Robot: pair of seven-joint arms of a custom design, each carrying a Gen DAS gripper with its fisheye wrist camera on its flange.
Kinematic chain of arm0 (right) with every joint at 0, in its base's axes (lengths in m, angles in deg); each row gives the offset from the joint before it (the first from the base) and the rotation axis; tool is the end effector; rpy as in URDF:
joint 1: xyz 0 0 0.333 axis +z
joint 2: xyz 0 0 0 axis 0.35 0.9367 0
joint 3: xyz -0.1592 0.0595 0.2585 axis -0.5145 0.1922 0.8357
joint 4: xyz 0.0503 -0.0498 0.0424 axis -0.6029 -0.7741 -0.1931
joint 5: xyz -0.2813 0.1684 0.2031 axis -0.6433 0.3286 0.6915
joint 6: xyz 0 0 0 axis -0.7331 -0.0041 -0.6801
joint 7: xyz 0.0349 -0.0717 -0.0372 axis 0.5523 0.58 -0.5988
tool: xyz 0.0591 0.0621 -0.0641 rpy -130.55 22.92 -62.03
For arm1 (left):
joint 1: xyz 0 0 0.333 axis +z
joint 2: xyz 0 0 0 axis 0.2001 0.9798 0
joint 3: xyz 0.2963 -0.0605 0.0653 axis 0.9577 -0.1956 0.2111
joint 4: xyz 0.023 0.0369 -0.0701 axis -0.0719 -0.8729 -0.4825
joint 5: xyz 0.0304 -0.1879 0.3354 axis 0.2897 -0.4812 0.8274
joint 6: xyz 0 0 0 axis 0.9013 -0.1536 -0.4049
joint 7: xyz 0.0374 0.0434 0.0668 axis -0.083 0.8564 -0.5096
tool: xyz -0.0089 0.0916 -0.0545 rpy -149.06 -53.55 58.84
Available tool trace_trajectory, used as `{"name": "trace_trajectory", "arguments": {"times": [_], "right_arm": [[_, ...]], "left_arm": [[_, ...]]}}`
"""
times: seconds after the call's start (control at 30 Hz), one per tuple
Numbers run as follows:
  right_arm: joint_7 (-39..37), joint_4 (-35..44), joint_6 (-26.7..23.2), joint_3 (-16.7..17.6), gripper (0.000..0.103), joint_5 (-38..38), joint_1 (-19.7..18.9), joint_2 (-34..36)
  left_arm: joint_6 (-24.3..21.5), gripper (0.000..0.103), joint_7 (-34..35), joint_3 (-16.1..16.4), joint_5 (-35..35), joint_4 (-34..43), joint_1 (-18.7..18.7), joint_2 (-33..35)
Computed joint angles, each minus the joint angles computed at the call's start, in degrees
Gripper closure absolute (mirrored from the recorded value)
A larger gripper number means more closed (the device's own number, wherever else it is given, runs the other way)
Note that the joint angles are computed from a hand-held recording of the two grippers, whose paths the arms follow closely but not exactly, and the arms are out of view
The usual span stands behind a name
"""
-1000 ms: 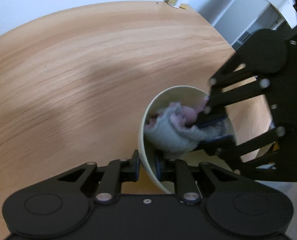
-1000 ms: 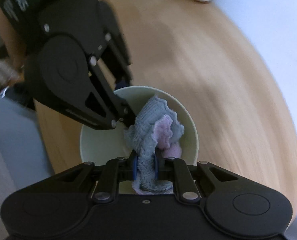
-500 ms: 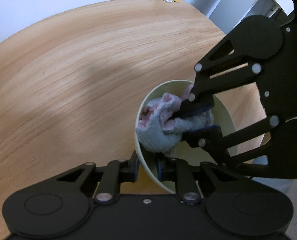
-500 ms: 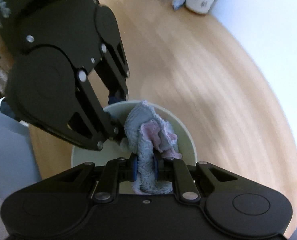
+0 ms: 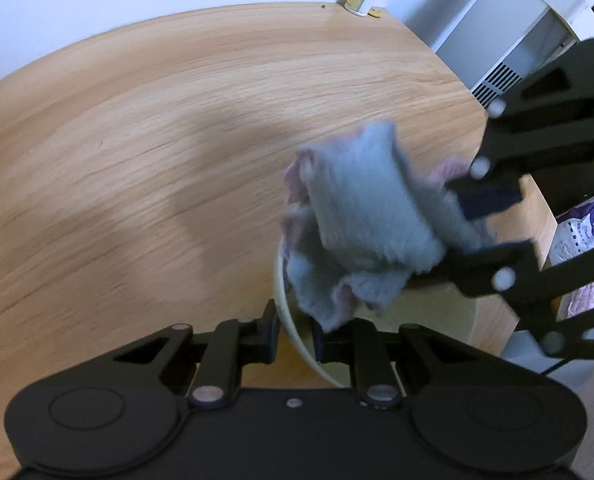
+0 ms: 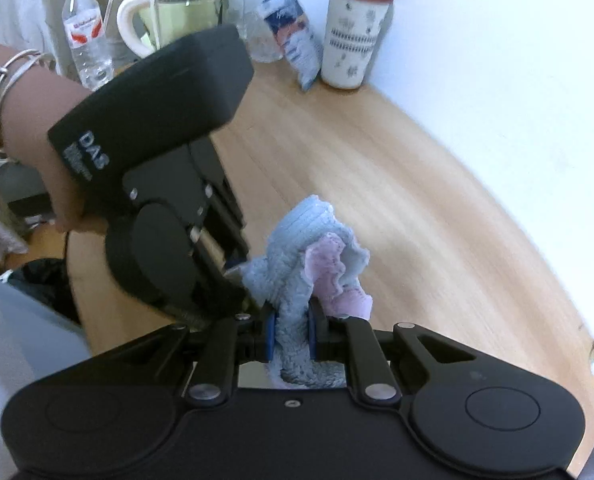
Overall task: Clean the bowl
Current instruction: 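Scrub the bowl's inside with the towel in the right gripper, then rotate the bowl with the left gripper while the right gripper scrubs inside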
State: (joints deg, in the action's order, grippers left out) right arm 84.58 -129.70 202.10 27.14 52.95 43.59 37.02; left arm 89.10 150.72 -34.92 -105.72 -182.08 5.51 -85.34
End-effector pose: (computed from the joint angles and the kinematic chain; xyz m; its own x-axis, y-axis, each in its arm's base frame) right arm 0.5197 0.2952 0.4669 0.6112 -0.7867 0.0866 -0.6775 -0.5766 -0.4566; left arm 0.4938 -0.1259 0.4510 -0.7622 -0.5828 0.2817 -0.6472 0.6788 -0.3469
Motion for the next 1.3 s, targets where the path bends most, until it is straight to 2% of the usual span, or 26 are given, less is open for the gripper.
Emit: {"name": "trace_trajectory", "arguments": {"times": [0.13,0.37,0.43,0.53,0.57,0.67,0.83,0.97,1.17,1.23,1.3], "right_arm": [[-3.84,5.93,-7.93,-0.09,0.086,0.96,-0.22,5.03],[-9.76,16.85,-18.39,-0.72,0.086,5.32,-0.55,12.59],[-8.51,17.02,-17.34,-1.41,0.086,5.06,-0.21,12.84],[-2.26,9.99,-9.31,-2.26,0.086,1.97,1.58,10.03],[-0.26,8.71,-7.97,-2.56,0.086,0.77,1.86,9.16],[2.43,5.97,-6.45,-2.56,0.086,-0.91,1.66,7.15],[9.94,4.82,-12.50,-0.81,0.086,-5.11,2.77,0.50],[12.09,5.56,-12.23,0.17,0.084,-6.60,2.65,1.36],[6.10,8.77,-14.97,0.23,0.085,-3.75,2.06,4.64],[4.12,10.93,-19.47,0.10,0.085,-2.53,1.82,4.27],[2.72,15.33,-23.43,0.11,0.084,0.22,1.50,7.04]], "left_arm": [[-0.99,0.088,1.27,0.31,-0.43,0.19,0.15,0.17],[-2.59,0.088,3.16,0.18,0.57,1.14,0.55,0.49],[-2.75,0.087,3.21,0.19,0.61,1.20,0.67,0.46],[-3.43,0.087,3.34,0.49,0.20,1.27,1.01,0.38],[-3.38,0.087,3.23,0.50,-0.05,1.18,1.07,0.36],[-1.76,0.087,2.47,-0.09,-0.49,0.69,0.74,0.55],[-1.06,0.087,1.43,-0.04,-0.74,0.12,0.49,0.15],[-0.83,0.088,0.52,-0.01,-1.00,0.43,0.52,0.84],[-0.33,0.089,-0.31,-0.40,-1.68,0.04,0.38,0.84],[0.26,0.090,-0.40,-0.43,-1.71,-0.42,0.25,0.43],[1.03,0.090,-0.93,-0.40,-2.03,-0.93,0.10,0.06]]}}
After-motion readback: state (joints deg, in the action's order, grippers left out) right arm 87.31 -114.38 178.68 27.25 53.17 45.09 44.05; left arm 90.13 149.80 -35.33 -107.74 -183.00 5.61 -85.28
